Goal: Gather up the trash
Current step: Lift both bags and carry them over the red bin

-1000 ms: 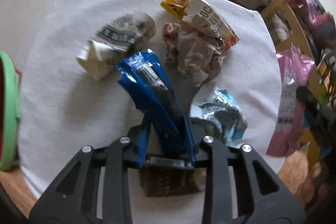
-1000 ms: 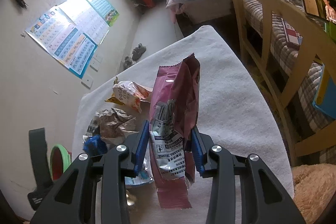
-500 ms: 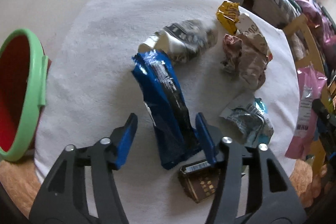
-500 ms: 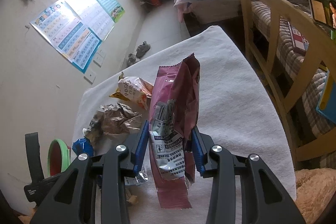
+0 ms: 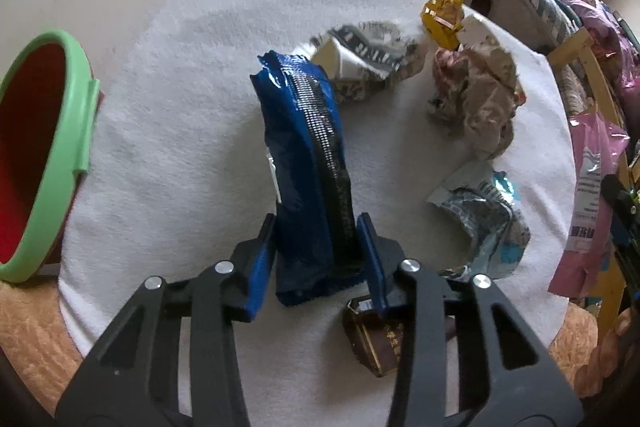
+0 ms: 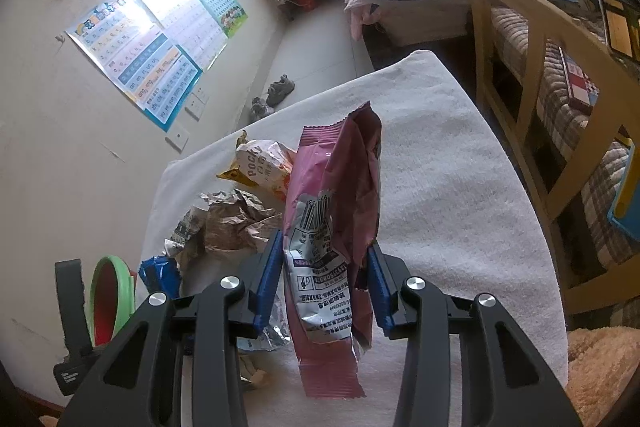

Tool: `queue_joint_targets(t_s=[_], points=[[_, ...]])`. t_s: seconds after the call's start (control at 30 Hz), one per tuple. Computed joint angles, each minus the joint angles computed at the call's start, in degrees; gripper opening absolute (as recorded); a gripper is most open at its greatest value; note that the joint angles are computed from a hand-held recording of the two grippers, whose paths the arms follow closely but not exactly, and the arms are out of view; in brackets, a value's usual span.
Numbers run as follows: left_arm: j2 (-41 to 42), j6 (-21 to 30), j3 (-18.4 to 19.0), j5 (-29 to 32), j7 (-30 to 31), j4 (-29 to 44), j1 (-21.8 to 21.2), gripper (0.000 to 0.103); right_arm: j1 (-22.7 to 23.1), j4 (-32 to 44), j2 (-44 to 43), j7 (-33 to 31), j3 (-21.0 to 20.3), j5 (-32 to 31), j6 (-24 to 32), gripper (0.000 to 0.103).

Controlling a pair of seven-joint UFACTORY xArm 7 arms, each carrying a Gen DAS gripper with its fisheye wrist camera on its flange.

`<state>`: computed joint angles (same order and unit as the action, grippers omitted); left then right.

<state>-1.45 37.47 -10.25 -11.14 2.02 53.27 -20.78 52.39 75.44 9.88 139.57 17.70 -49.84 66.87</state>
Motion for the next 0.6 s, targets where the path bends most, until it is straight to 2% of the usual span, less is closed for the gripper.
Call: queue_joint_targets(t_s=[0.33, 0.6], points=[[-9.01, -4.53, 1.19, -2.22, 4.89, -2.17, -0.14, 0.035, 2.57, 7.72, 2.66, -3.52, -0.54, -2.62, 6.37, 0.038], [-13.24, -7.85, 1.94, -1.79, 7.14, -2.94, -1.07, 0.035, 5.95, 16.49, 6.33, -10.10, -2.34, -5.68, 10.68, 0.038]])
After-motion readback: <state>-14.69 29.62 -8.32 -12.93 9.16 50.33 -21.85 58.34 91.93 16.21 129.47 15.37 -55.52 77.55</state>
